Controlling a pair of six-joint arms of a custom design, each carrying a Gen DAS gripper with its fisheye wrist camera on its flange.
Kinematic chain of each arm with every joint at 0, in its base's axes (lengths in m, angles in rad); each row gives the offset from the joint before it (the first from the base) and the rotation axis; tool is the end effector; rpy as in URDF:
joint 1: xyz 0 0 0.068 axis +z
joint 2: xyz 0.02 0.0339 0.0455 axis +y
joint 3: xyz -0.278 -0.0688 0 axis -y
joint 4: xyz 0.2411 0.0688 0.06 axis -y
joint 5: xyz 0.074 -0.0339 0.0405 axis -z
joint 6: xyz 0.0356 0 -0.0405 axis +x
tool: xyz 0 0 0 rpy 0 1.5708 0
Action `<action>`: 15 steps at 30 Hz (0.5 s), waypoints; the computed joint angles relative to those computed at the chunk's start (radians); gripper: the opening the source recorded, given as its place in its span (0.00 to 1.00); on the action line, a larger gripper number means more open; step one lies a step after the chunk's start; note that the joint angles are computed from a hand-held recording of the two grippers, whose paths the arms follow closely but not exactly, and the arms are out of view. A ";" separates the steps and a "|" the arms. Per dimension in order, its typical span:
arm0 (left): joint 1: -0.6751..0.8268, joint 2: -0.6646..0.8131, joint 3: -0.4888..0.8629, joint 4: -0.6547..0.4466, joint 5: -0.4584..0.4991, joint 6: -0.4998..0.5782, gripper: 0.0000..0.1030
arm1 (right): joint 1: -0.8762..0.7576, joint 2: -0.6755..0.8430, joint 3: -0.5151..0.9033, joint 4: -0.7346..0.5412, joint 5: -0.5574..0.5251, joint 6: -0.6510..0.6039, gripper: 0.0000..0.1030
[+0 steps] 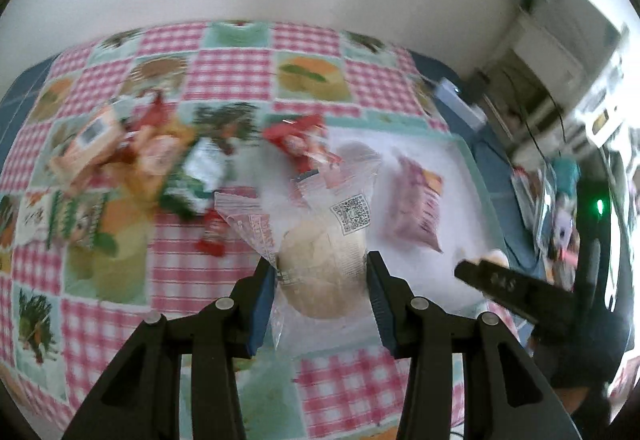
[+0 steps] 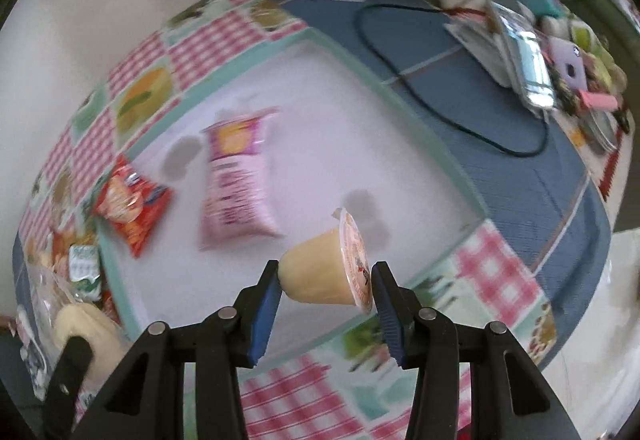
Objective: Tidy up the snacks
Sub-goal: 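Carry the bun and jelly cup into the tray and open both tools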
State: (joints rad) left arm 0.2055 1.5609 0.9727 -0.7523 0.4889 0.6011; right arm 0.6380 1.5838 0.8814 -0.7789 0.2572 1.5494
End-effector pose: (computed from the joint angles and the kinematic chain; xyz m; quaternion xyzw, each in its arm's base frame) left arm 0.2728 0.0398 0.2050 0.2167 0.9396 -0.1774 0.1969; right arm 0.2111 0.1453 0.1735 0.4412 0.8871 -0.0194 0.1342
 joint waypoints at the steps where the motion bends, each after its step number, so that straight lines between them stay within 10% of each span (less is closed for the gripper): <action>1: -0.017 -0.018 -0.021 0.014 -0.005 0.001 0.45 | -0.008 -0.015 -0.018 -0.001 -0.004 0.004 0.47; 6: -0.067 -0.050 -0.063 0.041 0.005 0.014 0.47 | -0.034 -0.055 -0.076 0.016 -0.020 0.007 0.47; 15: -0.010 0.067 0.018 0.049 -0.032 -0.076 0.81 | -0.021 0.009 -0.011 0.012 -0.014 -0.046 0.51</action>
State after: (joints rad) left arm 0.1958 1.6283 0.9905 -0.7033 0.4569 0.5251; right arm 0.6175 1.5930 0.8706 -0.7665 0.2435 1.5039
